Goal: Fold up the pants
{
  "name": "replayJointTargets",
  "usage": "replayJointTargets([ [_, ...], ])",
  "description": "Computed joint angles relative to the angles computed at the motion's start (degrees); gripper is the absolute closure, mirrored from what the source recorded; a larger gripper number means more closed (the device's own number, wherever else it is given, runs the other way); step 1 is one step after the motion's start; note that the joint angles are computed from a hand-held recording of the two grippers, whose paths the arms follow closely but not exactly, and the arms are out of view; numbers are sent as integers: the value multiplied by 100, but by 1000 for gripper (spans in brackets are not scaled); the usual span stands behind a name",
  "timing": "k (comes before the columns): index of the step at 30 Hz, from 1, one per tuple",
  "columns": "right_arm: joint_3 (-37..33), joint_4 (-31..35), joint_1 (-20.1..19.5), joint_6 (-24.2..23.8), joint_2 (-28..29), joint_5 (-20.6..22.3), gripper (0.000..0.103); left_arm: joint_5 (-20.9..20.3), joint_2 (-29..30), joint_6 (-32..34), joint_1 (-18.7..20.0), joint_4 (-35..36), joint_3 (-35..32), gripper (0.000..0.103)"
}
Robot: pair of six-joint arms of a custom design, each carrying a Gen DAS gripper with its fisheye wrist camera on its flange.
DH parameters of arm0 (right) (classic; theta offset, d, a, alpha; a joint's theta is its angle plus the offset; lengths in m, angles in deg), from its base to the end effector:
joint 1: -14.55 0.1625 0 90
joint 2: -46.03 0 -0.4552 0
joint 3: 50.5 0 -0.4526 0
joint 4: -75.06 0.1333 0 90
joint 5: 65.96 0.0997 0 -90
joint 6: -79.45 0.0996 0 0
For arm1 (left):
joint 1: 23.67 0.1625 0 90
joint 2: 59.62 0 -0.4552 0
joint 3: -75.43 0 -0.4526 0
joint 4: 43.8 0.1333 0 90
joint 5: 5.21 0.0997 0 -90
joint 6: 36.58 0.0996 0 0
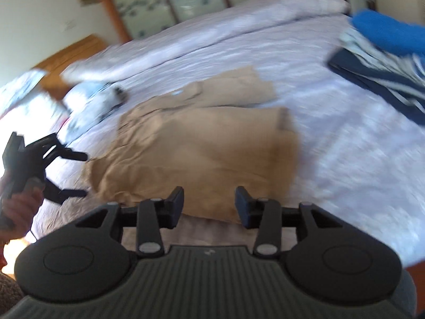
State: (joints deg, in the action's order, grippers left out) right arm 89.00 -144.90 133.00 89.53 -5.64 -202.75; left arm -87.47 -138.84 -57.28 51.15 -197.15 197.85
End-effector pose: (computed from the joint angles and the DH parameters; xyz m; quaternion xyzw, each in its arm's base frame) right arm 0.2530 -0.3396 0.0836 -0.0042 -0.8683 0.4337 0.2409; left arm -0.0005 -0.5621 0.2415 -0.0591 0.9806 -0.1865 0.0095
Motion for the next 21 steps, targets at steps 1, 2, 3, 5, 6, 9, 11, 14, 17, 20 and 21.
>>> replayJointTargets([
  [1, 64, -35, -81, 204, -38, 22, 56, 23, 78, -67, 4, -75, -43, 5],
  [2, 138, -119, -202, 372, -72, 179, 56, 68, 117, -144, -2, -112, -64, 6],
  [3, 176, -270, -347, 440, -46, 418, 56, 133, 150, -242, -14, -129, -94, 11],
  [5, 138, -292, -593, 594, -13, 709, 56, 470, 186, -351, -102, -74, -135, 35],
  [6, 125, -219, -720, 665, -38, 903, 57, 672, 186, -378, -152, -2, -146, 50],
  [9, 99, -15, -1042, 932, -88, 1480, 101, 851, 129, -336, -183, 81, -127, 67],
  [11, 60, -126, -887, 847, -43, 1221, 101, 957, 14, -268, -262, 46, -24, 71],
  [14, 196, -450, -543, 681, -186, 898, 101, 1265, -241, -103, -481, 62, 149, 93],
  [17, 428, -599, -255, 632, -453, 583, 101, 1236, -461, 25, -517, 12, 281, 93],
  [20, 484, -680, -293, 570, -493, 345, 93, 1270, -424, -15, -474, 108, 248, 90],
  [21, 449, -750, -400, 586, -448, 347, 90, 1296, -390, -83, -462, 149, 227, 87],
])
